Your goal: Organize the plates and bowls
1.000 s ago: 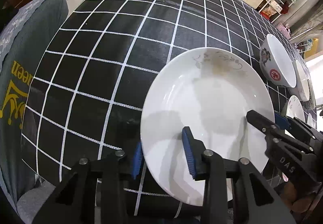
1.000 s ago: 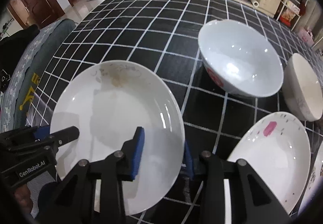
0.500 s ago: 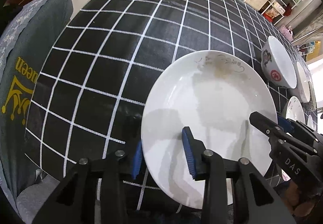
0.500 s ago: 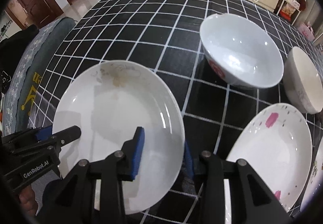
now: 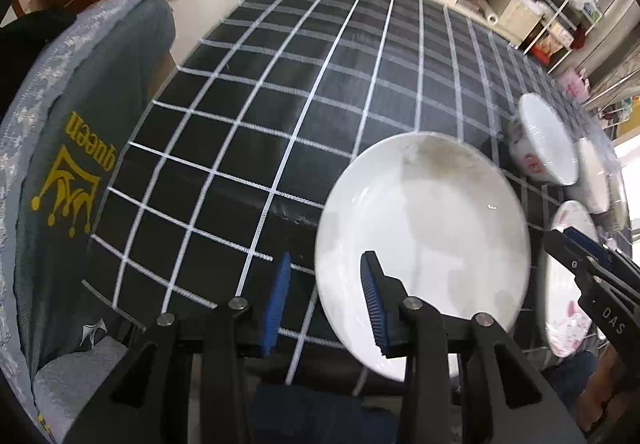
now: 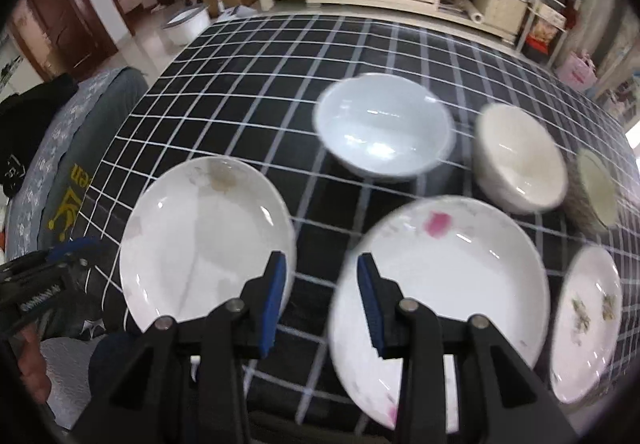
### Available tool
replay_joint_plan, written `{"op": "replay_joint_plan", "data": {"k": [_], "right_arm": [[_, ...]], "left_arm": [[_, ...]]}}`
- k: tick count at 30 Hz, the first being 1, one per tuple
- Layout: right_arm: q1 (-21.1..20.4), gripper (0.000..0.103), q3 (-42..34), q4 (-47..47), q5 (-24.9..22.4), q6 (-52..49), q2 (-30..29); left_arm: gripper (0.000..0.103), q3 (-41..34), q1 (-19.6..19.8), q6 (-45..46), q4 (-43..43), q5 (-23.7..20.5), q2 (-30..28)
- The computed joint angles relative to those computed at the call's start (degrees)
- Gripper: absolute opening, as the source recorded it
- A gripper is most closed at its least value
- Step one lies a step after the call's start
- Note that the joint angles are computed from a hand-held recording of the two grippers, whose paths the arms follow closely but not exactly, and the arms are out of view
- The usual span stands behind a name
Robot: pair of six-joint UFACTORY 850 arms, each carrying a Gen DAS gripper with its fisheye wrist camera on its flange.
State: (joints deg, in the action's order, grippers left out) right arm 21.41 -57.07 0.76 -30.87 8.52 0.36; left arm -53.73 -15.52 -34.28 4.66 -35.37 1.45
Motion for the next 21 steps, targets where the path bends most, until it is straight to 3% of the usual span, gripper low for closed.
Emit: {"op": "replay_joint_plan", "data": {"k": [6, 12, 16, 21], "right_arm": [[-3.5, 0.041, 5.5, -0.3, 0.9, -0.1, 7.5], [-9.9, 0.042, 9.5, 2.8, -0.1, -4.6, 13.0], [-14.9, 0.042, 10.8, 9.7, -1.0, -12.7, 14.1], [-18.5, 0.045, 11.5, 10.8, -1.2, -16.4, 13.7]], "left_arm": [[0.034, -0.9, -5.6, -3.4, 2.2, -0.4, 3.5], [0.034, -3.6, -12.6, -4.6, 3.8, 0.1, 2.2], [0.035, -5.7, -17.0, -5.1, 4.7, 1.1, 0.1], [0.037, -8.7, -20.4, -5.5, 4.9, 1.2, -3.5]]}}
